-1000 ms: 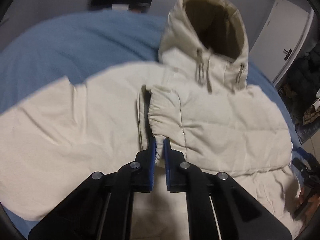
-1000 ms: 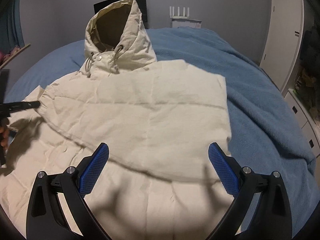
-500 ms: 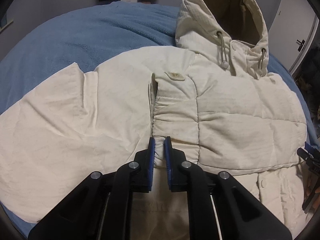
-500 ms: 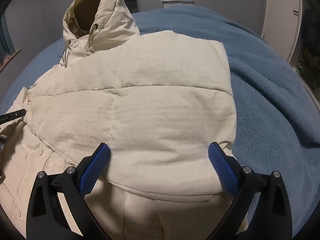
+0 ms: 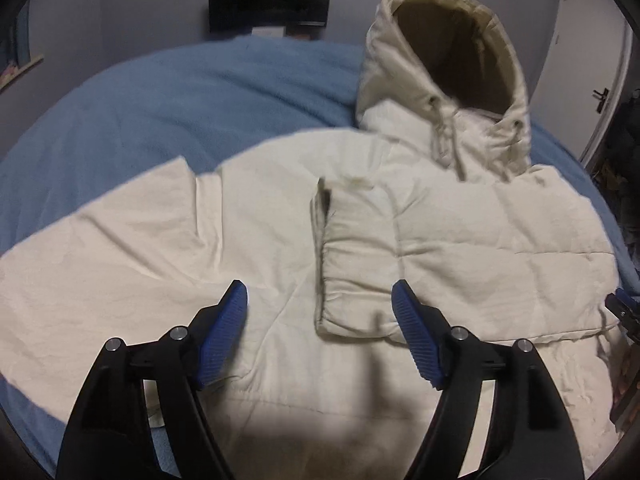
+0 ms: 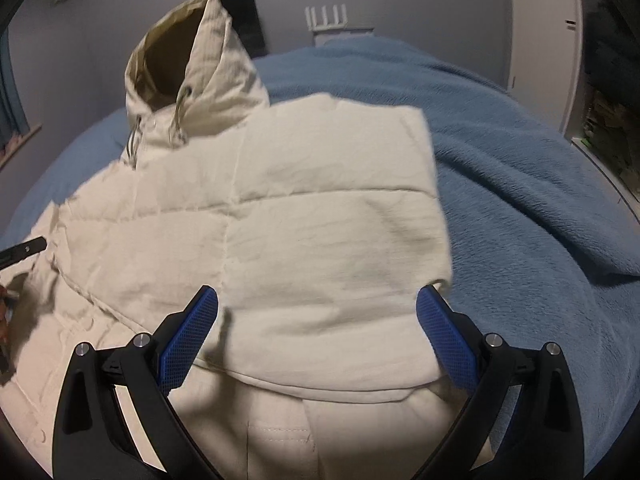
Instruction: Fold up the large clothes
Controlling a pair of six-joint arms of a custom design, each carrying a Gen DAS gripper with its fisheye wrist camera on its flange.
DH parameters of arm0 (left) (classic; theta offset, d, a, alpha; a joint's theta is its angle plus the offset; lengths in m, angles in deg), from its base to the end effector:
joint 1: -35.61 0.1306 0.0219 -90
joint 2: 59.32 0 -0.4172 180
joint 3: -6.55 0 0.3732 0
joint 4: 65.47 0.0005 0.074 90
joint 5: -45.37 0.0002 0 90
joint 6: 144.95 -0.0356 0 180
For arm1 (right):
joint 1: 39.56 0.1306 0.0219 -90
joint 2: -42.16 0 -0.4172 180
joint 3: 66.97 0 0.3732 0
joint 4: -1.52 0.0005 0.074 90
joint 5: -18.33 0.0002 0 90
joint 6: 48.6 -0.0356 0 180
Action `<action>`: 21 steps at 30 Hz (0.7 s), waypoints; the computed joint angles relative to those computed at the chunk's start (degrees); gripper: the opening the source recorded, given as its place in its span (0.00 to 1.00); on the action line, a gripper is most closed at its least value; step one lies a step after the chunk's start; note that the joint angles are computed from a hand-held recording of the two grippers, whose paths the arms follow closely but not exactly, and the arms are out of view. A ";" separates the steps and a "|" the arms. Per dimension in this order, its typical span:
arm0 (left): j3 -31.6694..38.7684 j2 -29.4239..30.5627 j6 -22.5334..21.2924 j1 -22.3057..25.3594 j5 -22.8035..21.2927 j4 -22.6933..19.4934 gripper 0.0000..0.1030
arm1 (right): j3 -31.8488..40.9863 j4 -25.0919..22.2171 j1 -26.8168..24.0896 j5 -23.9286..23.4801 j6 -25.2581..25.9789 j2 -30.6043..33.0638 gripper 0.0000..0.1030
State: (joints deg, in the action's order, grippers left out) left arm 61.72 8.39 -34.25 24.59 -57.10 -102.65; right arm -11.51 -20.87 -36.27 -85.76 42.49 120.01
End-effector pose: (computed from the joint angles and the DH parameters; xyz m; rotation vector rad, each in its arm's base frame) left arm 0.2940 -0.0499 0.3525 -0.2995 2.3925 0.0117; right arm 0.3550 0.0286 0.3197 -0.2098 2.3339 0.3079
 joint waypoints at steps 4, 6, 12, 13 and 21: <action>0.51 -2.44 -0.04 -2.16 -3.49 -1.74 0.83 | -0.92 1.85 -0.28 1.76 -1.33 -2.28 0.93; 0.85 -3.54 0.24 -2.65 -4.11 -2.22 0.89 | -1.00 1.84 -0.72 1.94 -1.83 -2.98 0.93; 1.67 -7.02 2.50 -3.44 -7.77 -4.49 0.94 | -1.54 1.06 -1.05 2.52 -4.42 -6.35 0.93; 1.84 -7.37 2.65 -3.39 -8.13 -4.94 0.94 | -1.61 0.83 -0.94 2.75 -4.82 -7.01 0.93; 4.51 -12.69 -0.11 -0.84 -11.84 -10.88 0.94 | -0.66 -3.35 1.43 2.04 -4.68 -10.83 0.93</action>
